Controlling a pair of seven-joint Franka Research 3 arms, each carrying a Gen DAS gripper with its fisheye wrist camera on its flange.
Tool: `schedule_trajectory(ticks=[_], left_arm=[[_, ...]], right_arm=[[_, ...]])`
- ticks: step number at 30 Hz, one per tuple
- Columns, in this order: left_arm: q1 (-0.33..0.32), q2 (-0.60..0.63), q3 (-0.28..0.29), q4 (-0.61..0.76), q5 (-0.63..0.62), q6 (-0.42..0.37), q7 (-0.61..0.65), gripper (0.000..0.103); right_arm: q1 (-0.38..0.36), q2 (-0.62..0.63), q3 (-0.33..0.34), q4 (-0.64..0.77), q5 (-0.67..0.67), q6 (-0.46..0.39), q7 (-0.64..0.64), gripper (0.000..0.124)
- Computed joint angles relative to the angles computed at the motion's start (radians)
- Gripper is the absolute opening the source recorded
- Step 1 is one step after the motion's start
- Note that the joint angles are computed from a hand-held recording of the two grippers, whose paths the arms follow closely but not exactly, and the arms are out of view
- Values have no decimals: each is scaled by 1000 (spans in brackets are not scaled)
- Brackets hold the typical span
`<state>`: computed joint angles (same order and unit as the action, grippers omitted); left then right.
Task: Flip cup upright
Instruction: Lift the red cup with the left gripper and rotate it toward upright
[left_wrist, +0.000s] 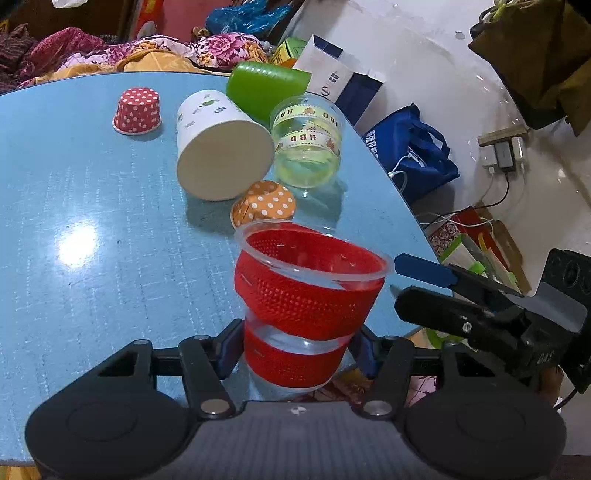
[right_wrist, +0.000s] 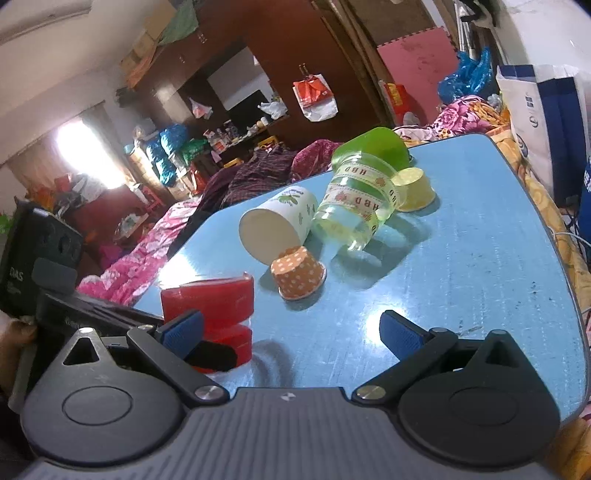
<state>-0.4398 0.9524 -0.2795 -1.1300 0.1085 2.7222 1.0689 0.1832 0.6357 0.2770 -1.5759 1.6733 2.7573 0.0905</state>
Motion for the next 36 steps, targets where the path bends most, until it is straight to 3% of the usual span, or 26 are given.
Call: schedule_trajectory(ticks=[9,11,15,20,25,31,36], left_arm=[[36,6,-49,-1,-49,-16,89,69],[50,-1,-60,-23,-60,11,108,70],[84,2,-102,-43,-87,33,173,70],[134,-15,-159,-112,-131,100,266,70],[229,-20,-265,-204,-176,180,401,70],[414,-3,-453,-354,-194,327,554,70],[558,71,-603,-423,-132,409,605,70]], right_arm=[[17,5,12,15,-58,23,37,102],[17,8,15,22,-66,24,49,102],[27,22,12,36,-127,48,119,101],[20,37,18,44,-246,27,301,101],[20,51,23,54,-358,19,507,96],[51,50,1,63,-518,44,790,89],[137,43,-87,70,-752,50,1073,84]])
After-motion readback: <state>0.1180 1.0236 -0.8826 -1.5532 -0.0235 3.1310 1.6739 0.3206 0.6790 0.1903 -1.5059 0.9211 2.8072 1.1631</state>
